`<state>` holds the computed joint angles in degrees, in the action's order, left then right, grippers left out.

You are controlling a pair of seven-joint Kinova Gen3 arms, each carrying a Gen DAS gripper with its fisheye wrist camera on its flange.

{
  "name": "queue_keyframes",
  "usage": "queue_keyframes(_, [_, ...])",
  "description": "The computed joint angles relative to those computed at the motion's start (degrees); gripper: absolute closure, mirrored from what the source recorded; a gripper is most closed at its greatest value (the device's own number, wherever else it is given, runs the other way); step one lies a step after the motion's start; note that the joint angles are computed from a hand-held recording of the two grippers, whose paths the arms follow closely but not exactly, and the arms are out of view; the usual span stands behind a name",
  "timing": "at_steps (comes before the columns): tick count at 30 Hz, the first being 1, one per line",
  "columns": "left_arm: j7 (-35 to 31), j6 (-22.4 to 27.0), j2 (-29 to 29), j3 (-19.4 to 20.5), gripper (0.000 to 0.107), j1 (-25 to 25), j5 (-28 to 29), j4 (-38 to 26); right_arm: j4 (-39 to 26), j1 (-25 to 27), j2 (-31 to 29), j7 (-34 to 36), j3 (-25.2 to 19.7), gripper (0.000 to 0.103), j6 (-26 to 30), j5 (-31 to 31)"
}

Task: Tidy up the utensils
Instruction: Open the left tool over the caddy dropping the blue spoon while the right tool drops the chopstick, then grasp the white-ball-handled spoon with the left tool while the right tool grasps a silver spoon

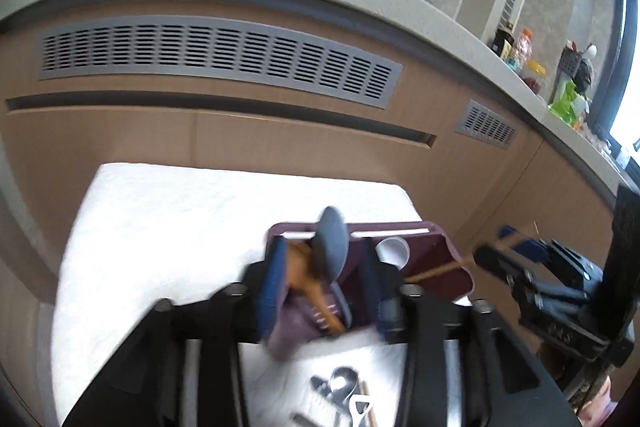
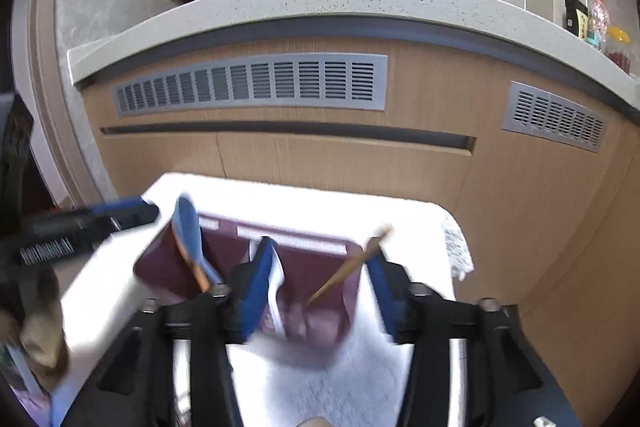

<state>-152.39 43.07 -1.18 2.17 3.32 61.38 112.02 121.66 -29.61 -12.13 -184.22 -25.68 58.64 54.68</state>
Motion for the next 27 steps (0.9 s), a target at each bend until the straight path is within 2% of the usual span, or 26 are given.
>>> queue_keyframes(1, [-0.8, 0.0, -1.2, -0.5, 0.056, -0.4, 0.2, 1.3, 0.3, -0.4, 0.0, -1.0, -1.8, 0.038, 1.9, -0.3])
queue_keyframes(3, [-1.2, 0.6, -3.1, -1.8, 0.054, -1.1, -0.6, 3.3, 0.8, -1.5, 0.5, -3.4, -5.6, 0.033, 6.5, -1.3])
queue_keyframes(5, [-0.5, 0.7, -4.7, -2.7, 0.051, -1.6, -2.1, 5.2, 1.0, -4.9, 1.0, -4.7, -6.0, 0.025, 9.7, -2.6])
queue_keyframes(8, [0.4, 0.6, -6.9, -4.2, 0.034, -2.1, -4.7, 8.2, 1.3, -8.8, 2.7, -7.9, -8.6, 0.016, 14.7, -4.8])
queue_keyframes(10, [0.4, -0.4, -8.7, -5.0, 0.034, -2.2, -6.6, 10.6, 1.2, -11.4, 4.2, -10.3, -10.1, 0.014, 17.4, -6.1])
queue_keyframes(13, [1.2, -2.1, -10.9, -5.7, 0.032, -2.0, -10.1, 13.8, 1.2, -15.3, 6.4, -11.9, -10.8, 0.000, 17.7, -7.5])
queue_keyframes(15, [2.3, -3.3, -12.1, -6.2, 0.030, -1.7, -12.5, 15.9, 1.0, -16.1, 8.4, -12.2, -12.5, 0.000, 17.1, -7.5])
queue_keyframes(17, [4.4, -3.5, -12.7, -6.7, 0.029, -1.8, -15.5, 17.1, 1.3, -17.3, 8.9, -10.7, -11.5, 0.000, 13.1, -7.6])
queue_keyframes(20, [7.6, -4.9, -13.4, -6.2, 0.028, -1.4, -20.1, 18.2, 2.6, -23.9, 7.9, -9.8, -4.3, 0.000, 6.2, -9.0])
queue_keyframes(22, [8.0, -5.4, -13.6, -6.9, 0.028, -0.4, -21.5, 18.7, 3.3, -27.6, 6.6, -7.7, 0.3, 0.001, 1.5, -12.2])
queue_keyframes(24, [6.3, -4.5, -13.3, -8.4, 0.028, 0.9, -21.2, 19.2, 4.4, -27.1, 6.1, -5.1, 1.1, 0.009, -2.9, -14.9])
queue_keyframes(26, [5.6, -3.6, -12.5, -8.9, 0.027, 1.2, -20.8, 19.3, 4.3, -23.1, 6.7, -3.0, -2.4, 0.034, -4.4, -16.6])
queue_keyframes(27, [5.6, -3.3, -12.2, -8.8, 0.027, 1.2, -20.8, 19.2, 4.4, -21.3, 6.6, -2.3, -3.6, 0.036, -5.2, -17.2])
